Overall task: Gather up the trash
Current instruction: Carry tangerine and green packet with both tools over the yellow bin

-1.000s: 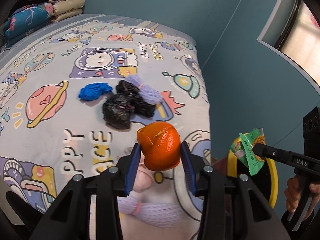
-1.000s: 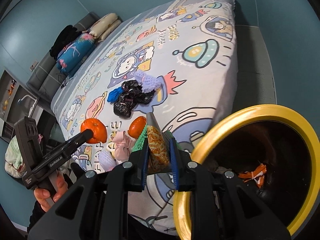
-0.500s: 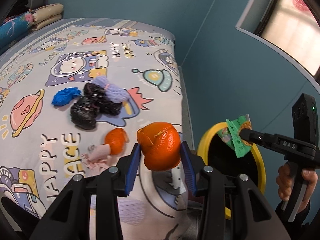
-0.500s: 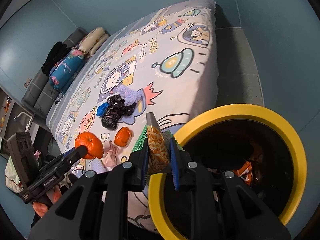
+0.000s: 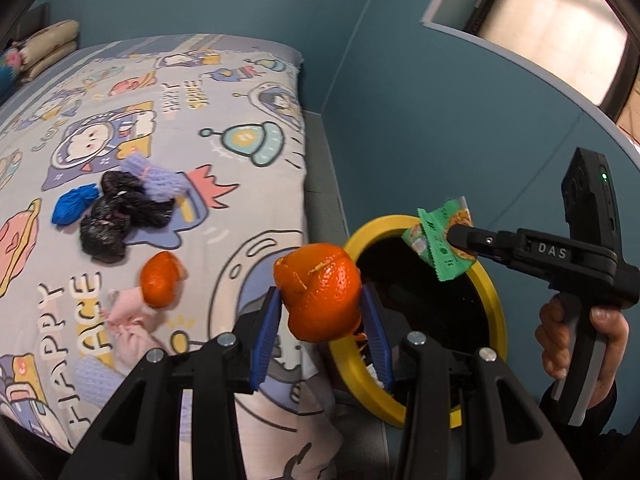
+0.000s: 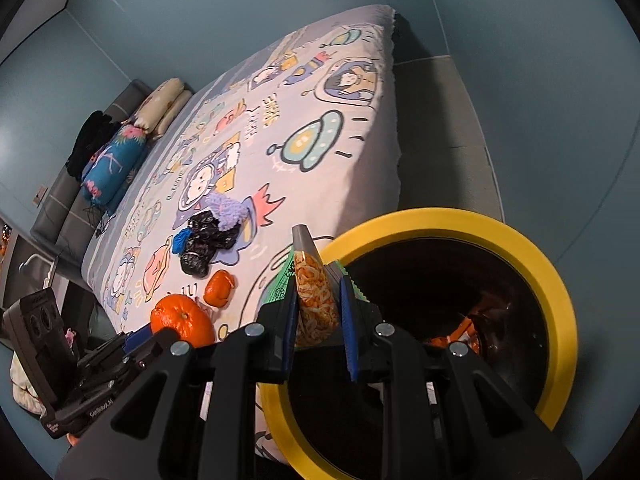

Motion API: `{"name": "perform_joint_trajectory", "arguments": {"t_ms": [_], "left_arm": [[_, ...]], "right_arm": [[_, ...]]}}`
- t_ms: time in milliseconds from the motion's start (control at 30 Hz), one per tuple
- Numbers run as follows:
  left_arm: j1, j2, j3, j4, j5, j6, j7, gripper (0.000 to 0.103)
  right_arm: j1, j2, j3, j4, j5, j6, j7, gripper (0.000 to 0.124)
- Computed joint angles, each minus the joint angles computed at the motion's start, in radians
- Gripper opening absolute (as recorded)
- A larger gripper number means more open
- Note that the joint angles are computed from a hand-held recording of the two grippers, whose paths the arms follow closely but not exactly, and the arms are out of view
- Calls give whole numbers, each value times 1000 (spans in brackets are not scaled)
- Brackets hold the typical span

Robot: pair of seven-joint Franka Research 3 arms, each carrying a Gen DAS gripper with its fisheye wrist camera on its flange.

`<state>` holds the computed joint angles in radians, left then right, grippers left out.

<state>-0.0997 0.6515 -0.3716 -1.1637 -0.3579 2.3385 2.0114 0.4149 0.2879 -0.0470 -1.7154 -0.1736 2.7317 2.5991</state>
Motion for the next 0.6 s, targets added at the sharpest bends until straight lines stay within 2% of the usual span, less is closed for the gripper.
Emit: {"name": "perform_joint_trajectory", "arguments": {"t_ms": [300,600], "left_arm": [[-21,27,-18,33,-7,-54,49,39],[-31,3,-21,-15,-15,-52,78,39]], "right_arm": [[3,-58,-20,-52,-101,-52,136,19],[-26,-62,10,-60,-113,-88,148,19]]}}
